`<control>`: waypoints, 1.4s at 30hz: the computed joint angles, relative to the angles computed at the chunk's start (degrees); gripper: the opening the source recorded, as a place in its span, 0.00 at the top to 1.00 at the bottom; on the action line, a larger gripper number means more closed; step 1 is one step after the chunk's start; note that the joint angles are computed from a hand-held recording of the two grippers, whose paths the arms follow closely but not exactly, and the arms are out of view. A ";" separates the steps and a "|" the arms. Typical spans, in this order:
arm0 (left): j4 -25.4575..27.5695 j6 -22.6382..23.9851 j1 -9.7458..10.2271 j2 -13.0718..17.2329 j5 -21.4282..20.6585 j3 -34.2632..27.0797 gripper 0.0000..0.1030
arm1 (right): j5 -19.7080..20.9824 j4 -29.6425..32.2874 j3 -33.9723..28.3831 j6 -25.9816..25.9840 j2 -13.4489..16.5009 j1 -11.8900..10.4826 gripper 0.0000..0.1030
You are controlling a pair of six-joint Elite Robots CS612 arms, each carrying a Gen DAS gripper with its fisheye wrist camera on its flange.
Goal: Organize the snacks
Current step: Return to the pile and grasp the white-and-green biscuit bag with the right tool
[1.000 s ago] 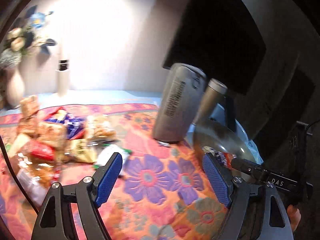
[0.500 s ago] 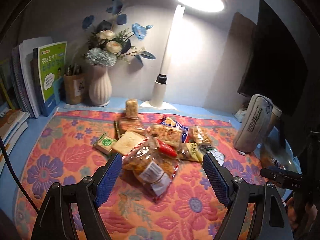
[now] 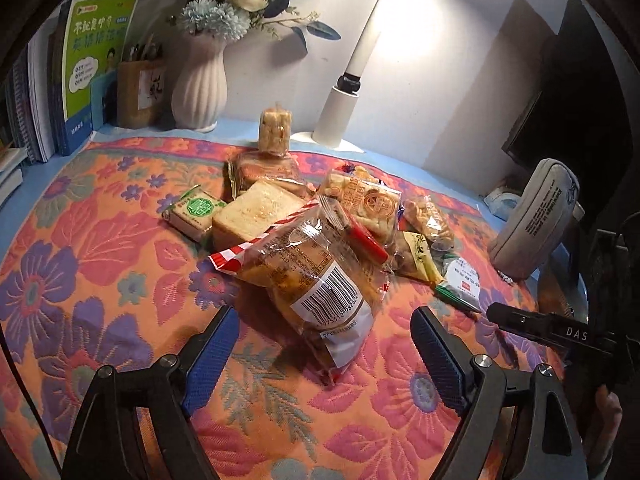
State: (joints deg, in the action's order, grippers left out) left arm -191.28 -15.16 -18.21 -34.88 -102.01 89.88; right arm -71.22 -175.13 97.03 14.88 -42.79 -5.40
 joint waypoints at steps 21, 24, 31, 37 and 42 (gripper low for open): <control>4.63 -5.75 -0.24 4.56 -1.39 -7.10 0.17 | -13.57 -0.59 -8.69 -0.82 5.62 3.96 0.29; 4.77 -5.59 -0.36 4.49 -0.67 -7.02 0.21 | -16.28 -2.06 -8.71 -2.47 6.04 4.62 0.31; 2.65 -4.66 -0.54 3.95 0.09 -5.68 0.38 | -16.95 -3.20 -7.82 -4.65 5.70 4.58 0.45; 0.51 -2.52 -0.72 2.22 1.66 -2.07 0.41 | -12.53 -6.01 -3.93 -6.66 4.08 3.40 0.52; -1.77 -1.47 -0.68 1.15 2.79 0.85 0.41 | -8.43 -7.84 -0.08 -8.88 2.33 2.46 0.53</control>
